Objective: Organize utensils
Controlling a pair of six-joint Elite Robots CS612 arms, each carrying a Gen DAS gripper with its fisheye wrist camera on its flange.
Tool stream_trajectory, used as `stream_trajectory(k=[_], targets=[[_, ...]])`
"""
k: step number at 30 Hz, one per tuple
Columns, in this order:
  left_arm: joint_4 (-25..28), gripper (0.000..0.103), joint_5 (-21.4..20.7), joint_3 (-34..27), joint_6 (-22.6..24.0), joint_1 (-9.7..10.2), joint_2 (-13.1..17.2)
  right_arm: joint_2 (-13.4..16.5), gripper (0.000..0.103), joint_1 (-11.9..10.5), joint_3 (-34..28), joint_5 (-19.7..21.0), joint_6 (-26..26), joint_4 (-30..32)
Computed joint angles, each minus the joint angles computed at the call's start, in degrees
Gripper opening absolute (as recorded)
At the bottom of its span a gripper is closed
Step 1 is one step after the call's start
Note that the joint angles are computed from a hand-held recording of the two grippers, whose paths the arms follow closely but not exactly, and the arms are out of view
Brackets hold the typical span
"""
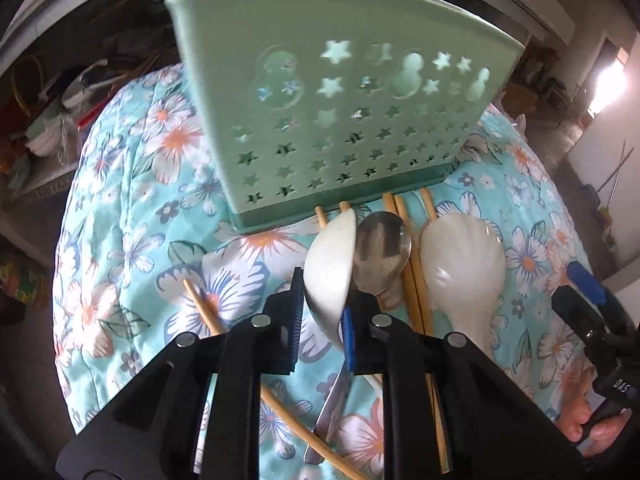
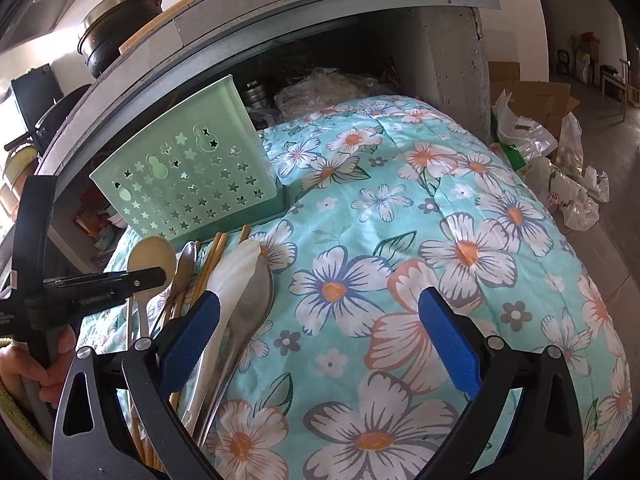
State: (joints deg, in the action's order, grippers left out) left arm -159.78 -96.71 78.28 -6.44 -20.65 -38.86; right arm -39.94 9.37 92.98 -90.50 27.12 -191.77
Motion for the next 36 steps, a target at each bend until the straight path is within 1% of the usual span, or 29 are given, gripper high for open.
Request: stream_trajectory(k=[4,6,7,10,13,14,15,16,20,23,25,27,28,30,33,34,36], targets=[[2.21,0.016,-6.07,-2.01,-5.20,2.33,1.15,-0.03,0.097,0.00,0.04,0.08,-0.06,-0.15],[2.96,0.016,-8.95,-3.35,-5.84,3.14,1.86,-0.08,0.097,0.10,0.09,-0.17,-0.32,-0.27],[3.14,0.016,-9.57,-3.96,-5.66,3.38,2.16,-0.10,0.097,0.13,0.09,-0.27,-0.39,-0.26],[4.41,0.016,-9.61,-6.16,-4.01,3.62,3.05,-0.17,0.097,0.24,0.09,-0.51,-0.47,0.02],[4.61,0.016,-8.64,-6.24,-3.39,3.18,3.00,-0.27,0.097,0.33,0.15,-0.73,-0.74,0.03],[4.27,0.016,-8.12,-5.19,-3.71,2.70,2.41,-0.32,0.097,0.35,0.18,-0.82,-0.96,-0.05],[4.19,0.016,-7.75,-5.12,-3.77,2.74,2.38,-0.38,0.097,0.40,0.19,-1.03,-1.25,-0.18],[3.94,0.013,-7.31,-5.07,-3.85,2.73,2.33,-0.45,0.097,0.45,0.20,-1.32,-1.63,-0.49],[-0.04,0.010,-5.03,-3.44,-4.12,2.20,1.82,-0.78,0.091,0.35,-0.12,-0.79,-3.33,-2.02],[-3.02,0.010,-5.53,-1.87,-4.65,2.48,1.03,-0.71,0.085,0.06,-1.40,2.13,-4.80,-3.15],[-5.01,0.010,-5.77,-0.69,-5.01,2.68,0.42,-0.38,0.081,-0.35,-2.89,6.61,-5.50,-3.26],[-7.36,0.010,-5.97,0.65,-5.36,2.94,-0.24,0.29,0.074,-0.74,-4.75,11.67,-5.95,-2.46],[-8.54,0.010,-6.19,1.48,-5.42,3.18,-0.64,0.75,0.072,-0.90,-5.87,14.24,-6.23,-1.52],[-10.54,0.010,-6.76,2.73,-5.79,3.52,-1.26,1.68,0.063,-0.88,-8.19,17.38,-7.68,1.56],[-13.33,0.010,-7.29,4.11,-6.78,3.68,-1.69,2.78,0.053,-0.27,-11.28,18.46,-11.19,7.23],[-14.11,0.010,-7.52,4.42,-7.06,3.68,-1.69,3.23,0.052,-0.02,-12.54,18.56,-12.73,9.72],[-15.18,0.010,-8.30,4.82,-7.61,3.83,-1.68,3.90,0.045,0.43,-14.28,18.03,-15.11,13.18]])
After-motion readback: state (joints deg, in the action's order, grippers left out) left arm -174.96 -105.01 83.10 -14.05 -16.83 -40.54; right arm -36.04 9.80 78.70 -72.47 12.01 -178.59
